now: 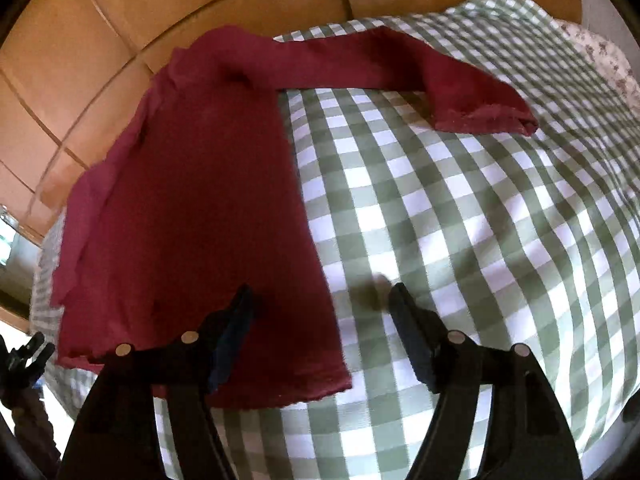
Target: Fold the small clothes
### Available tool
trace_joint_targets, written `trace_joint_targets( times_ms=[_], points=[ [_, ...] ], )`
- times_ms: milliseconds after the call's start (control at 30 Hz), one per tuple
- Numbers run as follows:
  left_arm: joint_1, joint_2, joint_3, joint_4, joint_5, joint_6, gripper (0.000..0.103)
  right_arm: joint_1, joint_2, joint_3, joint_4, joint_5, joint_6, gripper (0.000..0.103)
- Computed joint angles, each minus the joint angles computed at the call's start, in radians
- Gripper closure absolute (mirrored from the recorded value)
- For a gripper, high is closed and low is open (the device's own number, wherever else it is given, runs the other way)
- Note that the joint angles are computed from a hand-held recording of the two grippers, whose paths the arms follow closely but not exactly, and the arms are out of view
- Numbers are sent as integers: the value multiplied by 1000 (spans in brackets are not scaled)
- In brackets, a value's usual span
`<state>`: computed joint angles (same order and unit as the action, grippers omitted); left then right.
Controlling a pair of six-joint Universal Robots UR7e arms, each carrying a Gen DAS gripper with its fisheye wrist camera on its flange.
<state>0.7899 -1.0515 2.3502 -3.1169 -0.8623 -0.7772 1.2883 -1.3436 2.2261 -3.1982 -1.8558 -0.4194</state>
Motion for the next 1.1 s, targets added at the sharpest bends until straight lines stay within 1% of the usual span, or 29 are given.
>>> trace_joint_targets(
  times_ms=[67,100,133,167,200,233,267,300,333,400,433,500,600,700,800,867,933,967,1000,1033,1067,1100],
  points=[
    [-8,29,-2,-25,5,-4,45,12,-6,2,28,0,-3,56],
    [-6,42,-3,-54,-17,16,50,15,-8,-1,45,0,-15,61],
    [1,48,-9,-64,-44,34,55,26,-6,0,54,-12,-30,68],
    [6,58,-22,-54,-58,45,63,33,-1,-5,62,-25,-46,75],
    [11,71,-25,-57,-60,61,76,35,2,-2,58,-29,-57,79],
    [14,81,-38,-41,-70,80,85,41,2,0,61,-38,-67,89],
    [21,84,-47,-35,-86,91,99,50,-1,2,61,-47,-74,94],
    [18,87,-52,-30,-81,92,100,66,-10,11,46,-55,-86,94],
    [9,82,-51,-31,-73,99,100,69,-27,18,40,-44,-101,95],
    [-15,56,-34,-77,-74,121,100,85,-95,44,37,3,-122,95],
    [-23,44,-32,-79,-71,126,100,92,-128,53,46,23,-127,95],
    [-49,-3,-11,-89,-68,137,100,102,-207,78,71,64,-147,95],
    [-89,-76,26,-48,-59,124,100,102,-290,117,99,75,-171,95],
    [-110,-134,74,4,-72,64,100,72,-324,161,111,61,-179,95],
    [-115,-144,121,52,-79,-4,100,4,-326,213,144,49,-158,95],
    [-102,-132,141,73,-102,-44,100,-22,-292,245,113,5,-168,95],
    [-101,-113,146,116,-86,-76,100,-34,-245,258,63,-41,-163,95],
    [-100,-113,147,128,-77,-90,99,-32,-236,252,60,-49,-156,91],
    [-89,-112,140,129,-75,-84,87,-23,-230,246,52,-59,-149,87],
    [-84,-121,138,128,-57,-85,78,-2,-216,242,13,-82,-148,75],
    [-86,-129,138,132,-27,-92,55,20,-200,238,-39,-102,-155,56],
    [-90,-137,139,134,23,-105,40,33,-191,232,-72,-108,-157,48]
  ],
)
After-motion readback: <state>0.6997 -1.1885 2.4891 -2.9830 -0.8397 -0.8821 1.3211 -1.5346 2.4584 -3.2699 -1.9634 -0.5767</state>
